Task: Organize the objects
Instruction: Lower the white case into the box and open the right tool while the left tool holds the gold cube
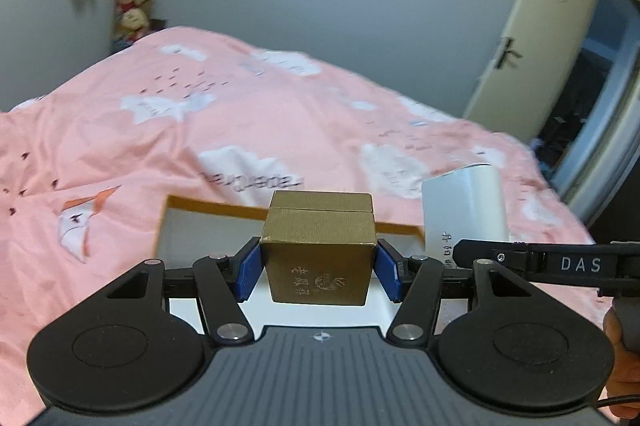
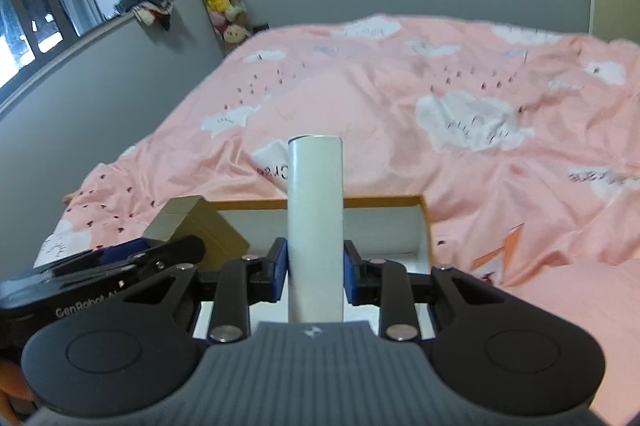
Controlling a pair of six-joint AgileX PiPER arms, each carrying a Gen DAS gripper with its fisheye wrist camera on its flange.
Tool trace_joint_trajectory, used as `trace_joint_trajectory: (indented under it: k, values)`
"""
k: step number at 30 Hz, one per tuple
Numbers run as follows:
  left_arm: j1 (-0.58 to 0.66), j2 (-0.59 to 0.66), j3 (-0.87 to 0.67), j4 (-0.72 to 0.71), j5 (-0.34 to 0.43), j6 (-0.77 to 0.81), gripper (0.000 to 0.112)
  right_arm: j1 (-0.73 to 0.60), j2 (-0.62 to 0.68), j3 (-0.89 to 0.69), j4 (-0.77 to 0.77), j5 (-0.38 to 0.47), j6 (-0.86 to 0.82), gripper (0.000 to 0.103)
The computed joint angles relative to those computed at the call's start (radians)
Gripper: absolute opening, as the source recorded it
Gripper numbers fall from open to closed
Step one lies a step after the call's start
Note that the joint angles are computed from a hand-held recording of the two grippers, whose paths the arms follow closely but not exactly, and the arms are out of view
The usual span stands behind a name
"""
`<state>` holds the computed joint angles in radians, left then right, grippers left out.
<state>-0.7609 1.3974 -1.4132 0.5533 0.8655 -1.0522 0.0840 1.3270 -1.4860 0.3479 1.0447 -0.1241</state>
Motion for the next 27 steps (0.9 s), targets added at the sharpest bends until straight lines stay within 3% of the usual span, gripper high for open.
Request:
trace_joint_trajectory:
  k: [7, 11, 19, 27]
  values:
    - [0.071, 0.053, 0.062, -0.073, -0.052, 0.061, 0.067, 0.069, 0.215, -0.036, -0.043, 0.023, 0.055, 0.029]
    - [0.097, 0.075, 0.083, -0.123, -0.079, 0.103, 0.067, 0.053, 0.306, -0.045, 0.019, 0.068, 0.04, 0.029]
    - [0.133, 0.098, 0.085, -0.2, -0.079, 0.17, 0.067, 0.042, 0.38, -0.057, 0.025, 0.042, 0.065, 0.03]
    - [0.145, 0.099, 0.076, -0.239, -0.058, 0.205, 0.067, 0.046, 0.448, -0.112, -0.03, 0.069, 0.077, 0.033]
